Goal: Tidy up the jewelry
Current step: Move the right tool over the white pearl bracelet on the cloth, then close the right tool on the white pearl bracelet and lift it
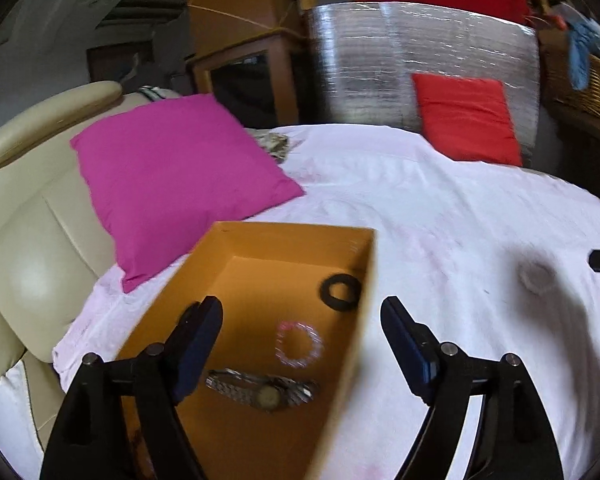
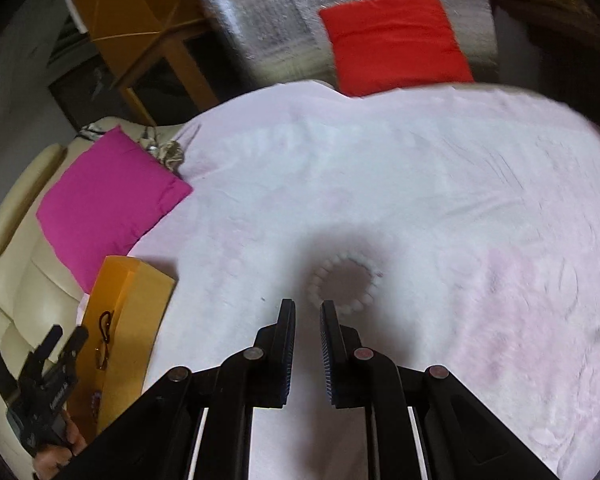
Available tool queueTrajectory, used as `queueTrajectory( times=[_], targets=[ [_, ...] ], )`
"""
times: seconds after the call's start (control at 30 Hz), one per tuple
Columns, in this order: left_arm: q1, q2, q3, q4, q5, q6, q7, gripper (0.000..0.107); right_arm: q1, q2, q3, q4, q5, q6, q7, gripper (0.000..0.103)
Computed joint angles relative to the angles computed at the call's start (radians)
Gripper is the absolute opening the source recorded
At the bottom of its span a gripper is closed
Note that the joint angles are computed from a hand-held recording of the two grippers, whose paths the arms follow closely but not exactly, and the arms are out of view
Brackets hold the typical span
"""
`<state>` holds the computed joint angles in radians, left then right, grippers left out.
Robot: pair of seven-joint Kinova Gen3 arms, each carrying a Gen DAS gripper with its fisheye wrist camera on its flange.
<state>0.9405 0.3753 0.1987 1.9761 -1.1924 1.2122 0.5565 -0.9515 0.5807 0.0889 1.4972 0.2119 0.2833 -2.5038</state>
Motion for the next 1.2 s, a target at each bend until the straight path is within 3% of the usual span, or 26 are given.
queueTrajectory(
  times=[0.07,0.17,0.47,0.53,0.63,0.73,0.83,0.97,1.2],
  targets=[
    [0.008,0.016,0.007,-0.017,-0.008,-0.013,0.000,0.085,-0.009,0.000,0.026,0.021,0.003,-0.004,-0.020,0.014],
    [0.009,0.041,0.005,-0.058,-0.020,-0.052,-0.047,0.085,0.025,0.021,-0.001,0.007,-0.004,0.020,-0.007,0.014],
    [0.014,0.102,-0.054,-0.197,0.046,-0.117,-0.181,0.085,0.086,0.140,-0.045,-0.172,-0.020,0.137,0.048,0.014],
    [0.024,0.108,-0.068,-0.208,0.052,-0.121,-0.193,0.085,0.094,0.164,-0.050,-0.212,-0.023,0.168,0.054,0.019],
    [0.036,0.115,-0.083,-0.218,0.063,-0.114,-0.212,0.086,0.107,0.186,-0.055,-0.227,-0.030,0.157,0.050,0.035],
    [0.039,0.115,-0.091,-0.218,0.071,-0.117,-0.226,0.086,0.072,0.203,-0.013,-0.235,-0.011,0.155,0.024,0.037],
    [0.044,0.114,-0.097,-0.218,0.075,-0.110,-0.231,0.086,0.007,0.233,0.044,-0.292,0.051,0.215,0.002,0.035],
    [0.051,0.110,-0.100,-0.213,0.069,-0.101,-0.219,0.086,-0.067,0.273,0.096,-0.358,0.157,0.313,-0.035,0.015],
    [0.056,0.101,-0.094,-0.201,0.057,-0.075,-0.206,0.086,-0.085,0.244,0.097,-0.286,0.240,0.228,-0.122,0.010]
  ],
)
